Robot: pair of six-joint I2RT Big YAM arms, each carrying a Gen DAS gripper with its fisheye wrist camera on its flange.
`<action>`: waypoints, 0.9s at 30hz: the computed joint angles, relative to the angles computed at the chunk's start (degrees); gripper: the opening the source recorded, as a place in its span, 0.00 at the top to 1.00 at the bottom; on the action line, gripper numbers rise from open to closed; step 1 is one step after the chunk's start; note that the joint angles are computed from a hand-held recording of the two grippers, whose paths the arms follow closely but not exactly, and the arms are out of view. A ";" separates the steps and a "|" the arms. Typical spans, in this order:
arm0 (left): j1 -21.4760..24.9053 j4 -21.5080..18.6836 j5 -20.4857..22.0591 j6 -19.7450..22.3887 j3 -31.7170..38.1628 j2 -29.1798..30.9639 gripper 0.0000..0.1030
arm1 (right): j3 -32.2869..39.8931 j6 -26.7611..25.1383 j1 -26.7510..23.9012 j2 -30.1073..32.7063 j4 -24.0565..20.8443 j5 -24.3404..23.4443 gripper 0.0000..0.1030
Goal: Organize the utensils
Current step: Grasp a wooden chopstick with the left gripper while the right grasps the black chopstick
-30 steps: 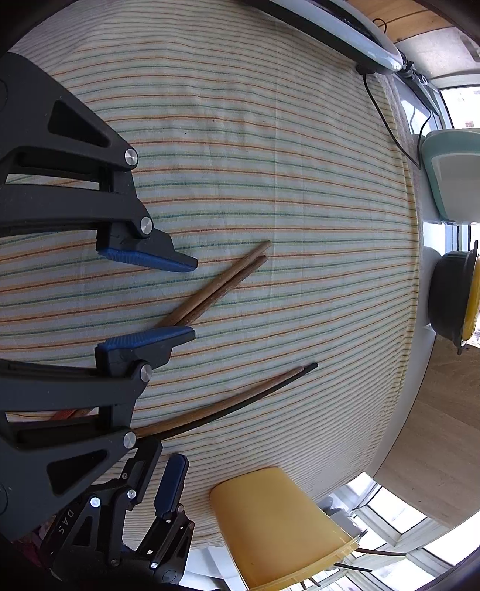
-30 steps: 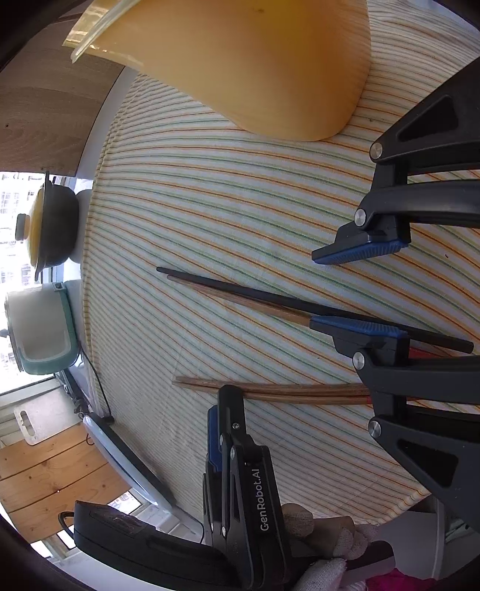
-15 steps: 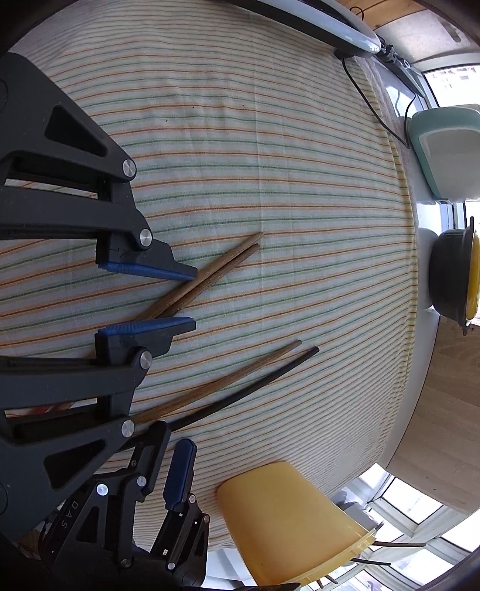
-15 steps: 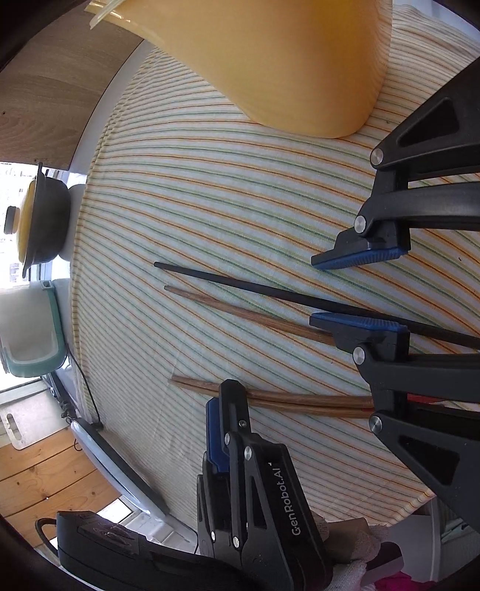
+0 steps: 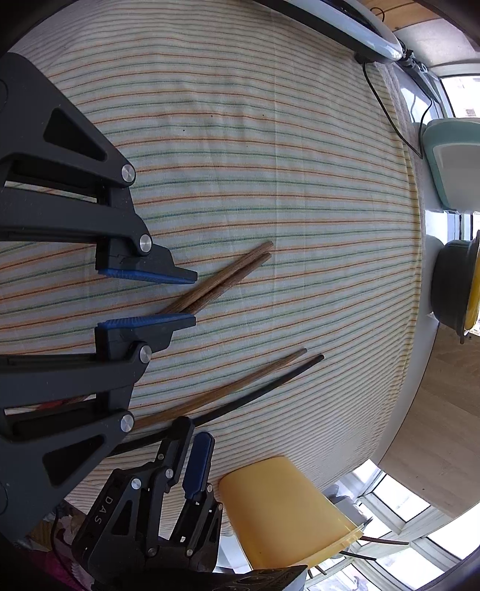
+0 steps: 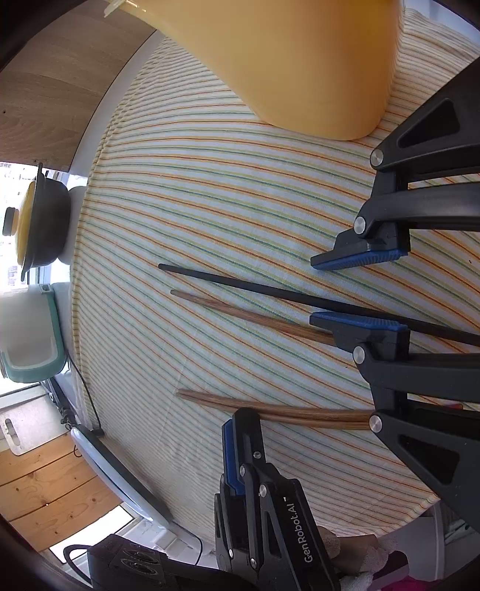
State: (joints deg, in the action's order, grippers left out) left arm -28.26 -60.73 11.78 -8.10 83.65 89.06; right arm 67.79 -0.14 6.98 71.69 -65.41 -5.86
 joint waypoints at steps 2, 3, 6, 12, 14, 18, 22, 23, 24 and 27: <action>-0.15 -0.81 -0.62 0.22 0.42 0.14 0.86 | 0.20 0.04 -0.04 0.22 -0.06 0.08 0.78; -0.28 -1.15 -0.92 0.44 0.69 0.29 0.86 | 0.28 0.13 0.00 0.34 -0.04 0.17 0.78; -1.04 -2.35 -2.72 1.18 2.22 1.27 0.86 | 0.67 0.34 0.13 0.70 -0.24 0.48 0.78; -1.89 -3.69 -3.68 1.26 5.32 3.60 0.86 | 2.12 1.09 0.18 2.20 -0.85 0.56 0.78; -2.08 -3.30 -3.94 1.57 4.69 3.07 0.87 | 2.60 1.56 -0.14 2.67 -1.01 0.24 0.79; -0.97 -2.62 -2.29 1.29 2.88 1.74 0.87 | 3.23 1.84 -0.55 3.39 -1.08 -0.16 0.81; -0.02 -2.70 -1.87 0.94 2.56 1.57 0.88 | 4.07 2.29 0.40 4.23 -1.21 1.40 0.81; 0.13 -2.61 -1.93 0.90 2.54 1.66 0.88 | 4.22 2.28 0.60 4.36 -1.27 1.78 0.81; 0.12 -3.33 -2.14 0.81 2.97 2.14 0.89 | 4.53 2.33 0.83 4.72 -1.35 2.12 0.81; -0.02 -3.26 -1.67 0.26 3.52 2.51 0.89 | 5.63 2.65 0.76 5.75 -1.83 2.03 0.81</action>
